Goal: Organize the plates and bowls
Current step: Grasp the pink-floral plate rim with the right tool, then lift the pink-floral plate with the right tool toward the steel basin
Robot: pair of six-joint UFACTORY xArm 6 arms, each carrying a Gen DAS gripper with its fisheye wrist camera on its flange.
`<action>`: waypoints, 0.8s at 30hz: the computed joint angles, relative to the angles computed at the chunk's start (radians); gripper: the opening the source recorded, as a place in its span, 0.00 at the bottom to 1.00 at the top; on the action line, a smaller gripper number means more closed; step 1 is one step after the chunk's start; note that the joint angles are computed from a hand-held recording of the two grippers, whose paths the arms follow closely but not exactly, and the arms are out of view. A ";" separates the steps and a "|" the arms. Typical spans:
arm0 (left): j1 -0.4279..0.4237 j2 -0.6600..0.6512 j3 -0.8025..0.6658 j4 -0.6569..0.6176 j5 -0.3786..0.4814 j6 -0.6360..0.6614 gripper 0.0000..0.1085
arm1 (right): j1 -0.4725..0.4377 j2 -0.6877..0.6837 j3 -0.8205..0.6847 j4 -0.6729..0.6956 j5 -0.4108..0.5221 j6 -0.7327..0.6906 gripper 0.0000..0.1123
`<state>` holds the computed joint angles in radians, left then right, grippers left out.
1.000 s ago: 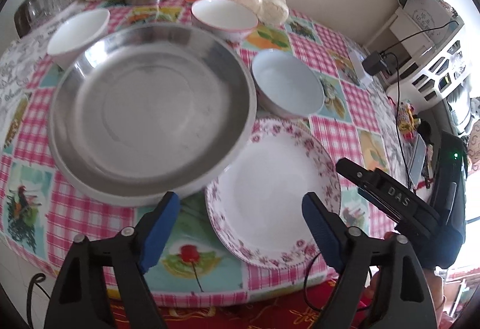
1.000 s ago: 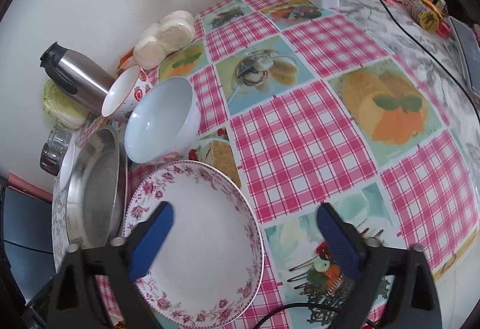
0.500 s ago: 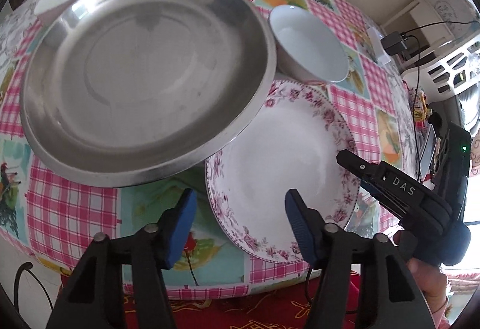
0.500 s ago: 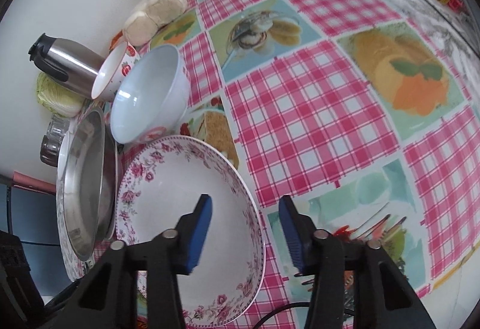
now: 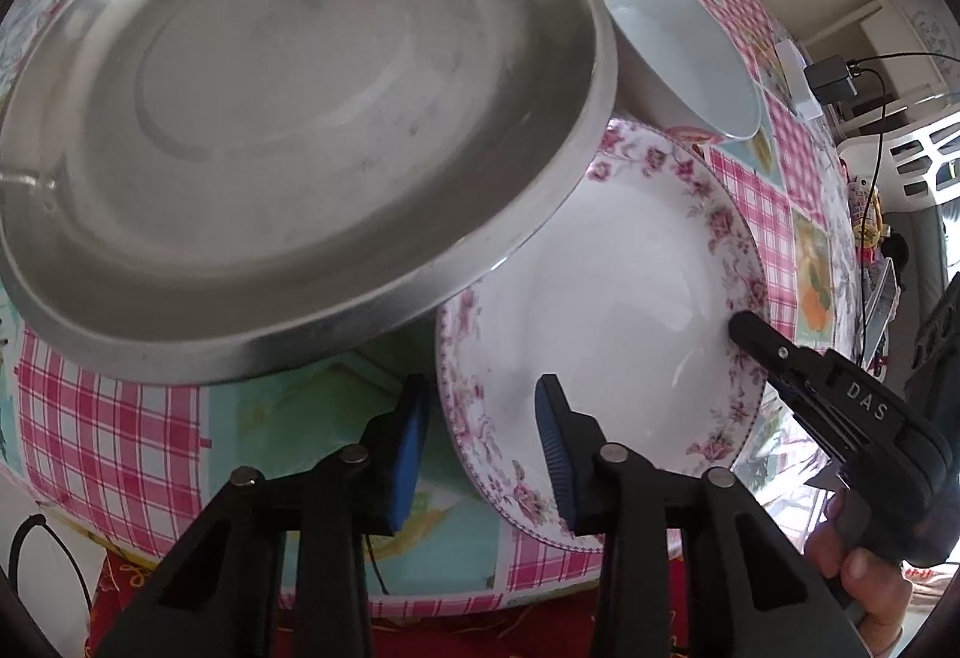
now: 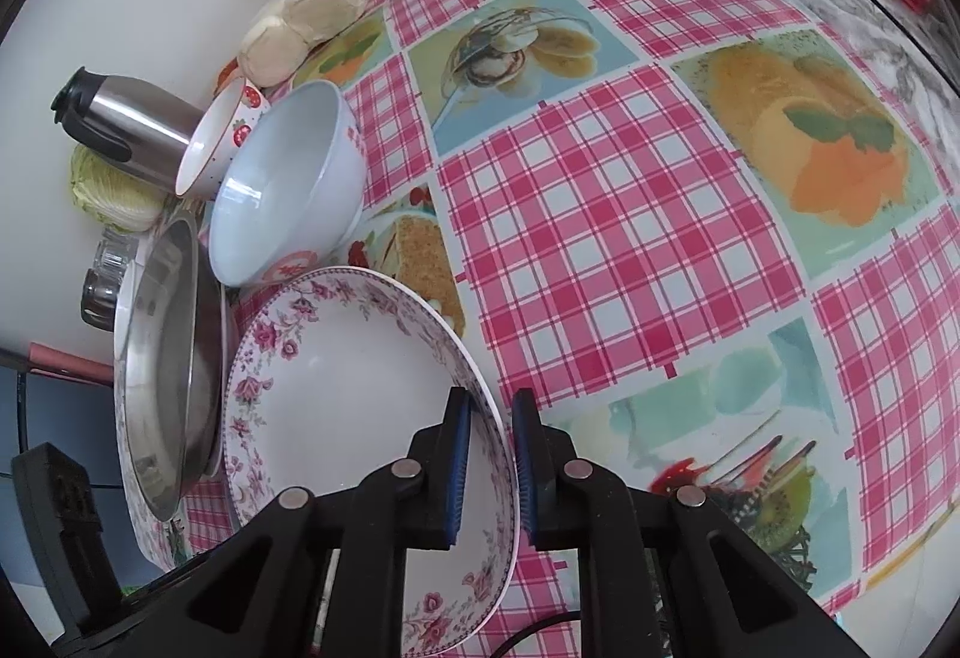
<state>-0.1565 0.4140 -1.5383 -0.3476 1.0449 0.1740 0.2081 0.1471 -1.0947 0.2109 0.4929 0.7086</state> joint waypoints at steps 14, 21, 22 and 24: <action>-0.014 0.022 0.003 -0.022 -0.065 0.016 0.20 | -0.012 -0.037 0.094 0.278 -0.104 -0.181 0.15; 0.001 -0.003 0.030 -0.064 -0.051 0.056 0.15 | -0.012 -0.043 0.088 0.192 -0.085 -0.118 0.13; -0.003 -0.002 0.032 -0.070 -0.052 0.062 0.14 | -0.015 -0.041 0.082 0.166 -0.079 -0.097 0.13; -0.009 -0.009 0.038 -0.074 -0.057 0.074 0.14 | -0.019 -0.054 0.095 0.147 -0.079 -0.077 0.13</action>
